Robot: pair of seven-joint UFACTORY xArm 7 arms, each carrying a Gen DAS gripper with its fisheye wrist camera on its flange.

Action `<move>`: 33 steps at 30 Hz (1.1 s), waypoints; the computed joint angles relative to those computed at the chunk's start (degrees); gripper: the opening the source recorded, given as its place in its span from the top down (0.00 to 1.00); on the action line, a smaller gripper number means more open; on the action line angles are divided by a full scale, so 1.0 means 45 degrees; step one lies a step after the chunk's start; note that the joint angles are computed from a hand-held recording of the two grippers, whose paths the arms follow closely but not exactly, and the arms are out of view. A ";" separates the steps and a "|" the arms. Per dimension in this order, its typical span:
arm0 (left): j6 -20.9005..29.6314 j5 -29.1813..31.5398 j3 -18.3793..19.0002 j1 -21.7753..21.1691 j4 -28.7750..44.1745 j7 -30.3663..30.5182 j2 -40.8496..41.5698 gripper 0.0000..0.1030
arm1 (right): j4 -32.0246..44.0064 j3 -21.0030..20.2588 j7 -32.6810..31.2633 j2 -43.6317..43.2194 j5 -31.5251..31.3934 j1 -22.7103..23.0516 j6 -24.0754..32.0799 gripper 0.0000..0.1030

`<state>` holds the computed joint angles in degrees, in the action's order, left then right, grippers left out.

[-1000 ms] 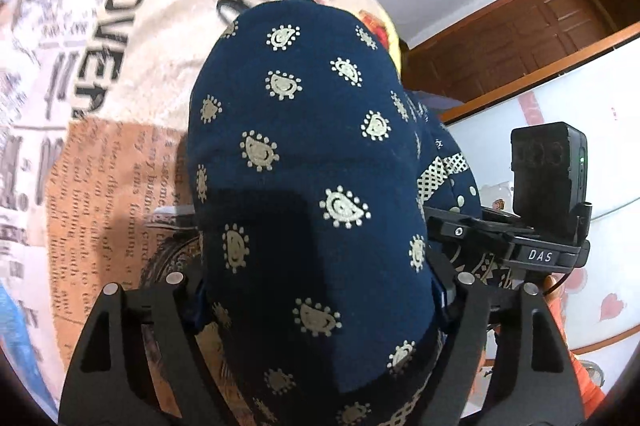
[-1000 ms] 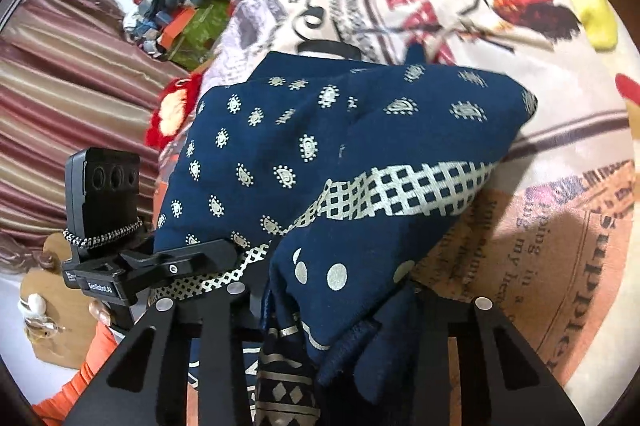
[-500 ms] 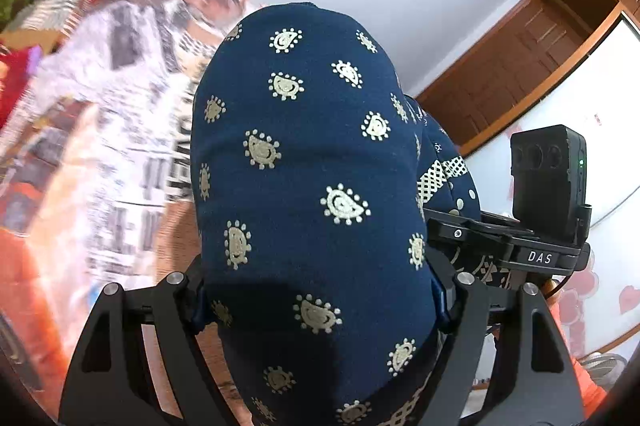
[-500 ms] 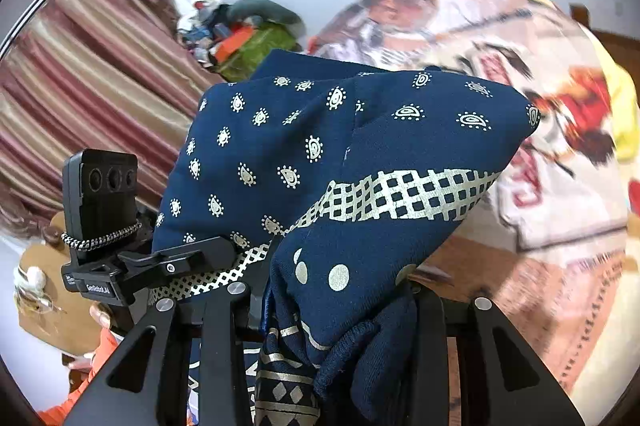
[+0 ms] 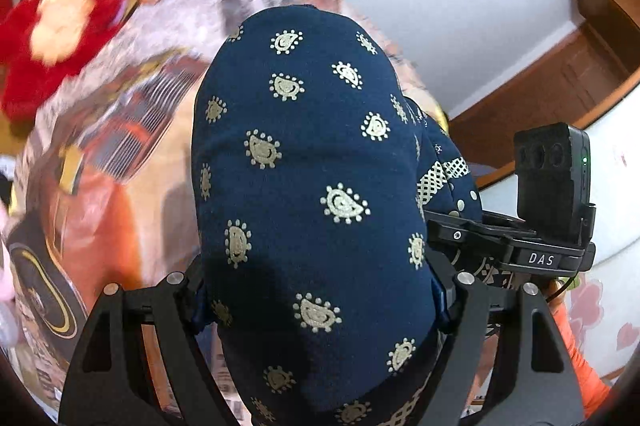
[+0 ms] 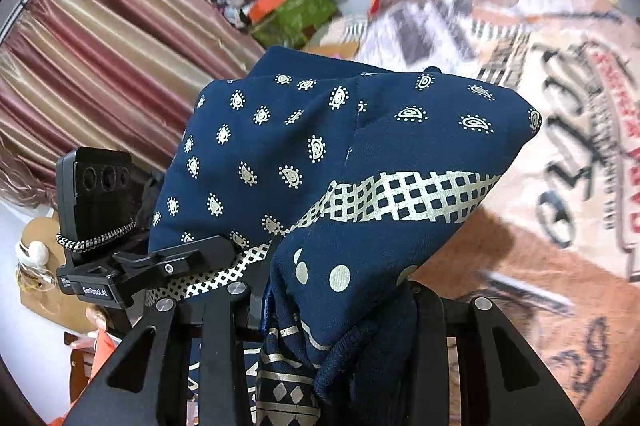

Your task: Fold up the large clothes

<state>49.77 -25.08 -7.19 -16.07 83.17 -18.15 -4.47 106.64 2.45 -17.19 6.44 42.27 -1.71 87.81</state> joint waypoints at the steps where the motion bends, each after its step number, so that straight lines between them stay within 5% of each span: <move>1: -0.0106 -0.0279 0.0090 0.0046 -0.0434 0.0161 -0.0052 0.23 | -0.0309 0.0109 0.0034 0.0076 -0.0172 0.0166 -0.0171 0.67; 15: -0.1397 -0.3683 0.0285 0.0462 -0.3491 0.3258 0.0381 0.21 | -0.2230 0.0651 -0.0513 0.1239 -0.2506 0.1046 -0.1340 0.65; 18: -0.1422 -0.2434 0.0186 0.0448 -0.3731 0.2517 -0.0054 0.20 | -0.2356 0.0679 -0.0843 0.1008 -0.3012 0.1249 -0.1419 0.55; 21: -0.1329 0.0116 -0.0069 0.0406 -0.3704 0.1056 -0.0672 0.19 | -0.2261 0.0657 -0.0503 0.0851 -0.3637 0.1497 -0.1309 0.41; 25: -0.1307 0.3715 -0.0578 0.0429 -0.3842 -0.0682 -0.1563 0.19 | -0.2429 0.0577 -0.0419 0.0301 -0.4377 0.1671 -0.1395 0.35; 33: -0.1126 0.4391 -0.0535 -0.0031 -0.5146 -0.1352 -0.2559 0.18 | -0.4350 0.0452 -0.1217 -0.1563 -0.6114 0.2085 -0.2614 0.19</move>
<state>44.70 -5.33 -9.59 -16.21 60.01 -24.24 -15.99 87.07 4.49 -22.66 -0.59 14.76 7.67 76.05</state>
